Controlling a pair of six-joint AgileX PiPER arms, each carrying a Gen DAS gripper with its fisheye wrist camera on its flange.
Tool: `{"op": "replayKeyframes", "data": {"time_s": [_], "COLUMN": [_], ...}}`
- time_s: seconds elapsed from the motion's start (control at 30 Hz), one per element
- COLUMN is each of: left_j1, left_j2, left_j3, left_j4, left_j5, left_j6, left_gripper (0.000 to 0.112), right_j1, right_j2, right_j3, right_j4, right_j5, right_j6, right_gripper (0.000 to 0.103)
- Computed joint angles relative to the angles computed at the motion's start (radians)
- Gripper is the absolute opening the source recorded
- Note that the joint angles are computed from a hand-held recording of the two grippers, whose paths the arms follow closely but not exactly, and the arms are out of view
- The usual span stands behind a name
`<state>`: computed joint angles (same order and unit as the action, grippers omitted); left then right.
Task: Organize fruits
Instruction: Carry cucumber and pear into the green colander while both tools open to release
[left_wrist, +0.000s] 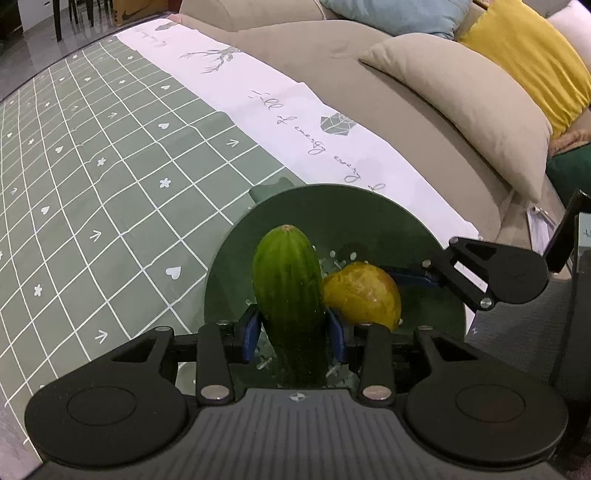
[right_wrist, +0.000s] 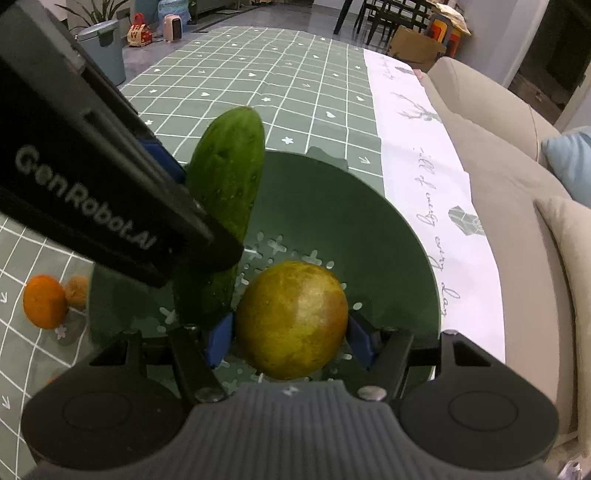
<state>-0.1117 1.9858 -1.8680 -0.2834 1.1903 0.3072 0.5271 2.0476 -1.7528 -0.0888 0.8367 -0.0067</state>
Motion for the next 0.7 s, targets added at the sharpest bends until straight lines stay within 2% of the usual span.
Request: {"op": "replayKeyframes", "data": {"time_s": [0.4,0.43,0.47,0.53,0.7], "left_j1": [-0.013,-0.009,-0.006,-0.004,-0.008], "left_j2": [-0.014,-0.026,-0.041,-0.078,-0.215], "left_j3": [0.047,0.057,0.069,0.101,0.206], "left_j4": [0.053,0.049,0.045,0.045,0.063], "left_j5": [-0.044,-0.047,-0.053,-0.069,-0.121], "left_j6": [-0.044,-0.039,-0.033,-0.02,0.019], "left_gripper": [0.044,0.044,0.044,0.044,0.045], "right_j1": [0.024,0.025,0.028,0.041,0.071], "right_j2": [0.026,0.024,0.011,-0.027,-0.09], "right_j3": [0.0,0.0,0.016,0.057,0.06], "right_j4": [-0.074,-0.075,-0.085,-0.137,-0.189], "right_j5": [0.026,0.033,0.021,-0.017,-0.002], "right_j6": [0.082,0.083,0.091,0.131,0.198], "right_gripper": [0.062,0.064,0.073,0.082,0.082]}}
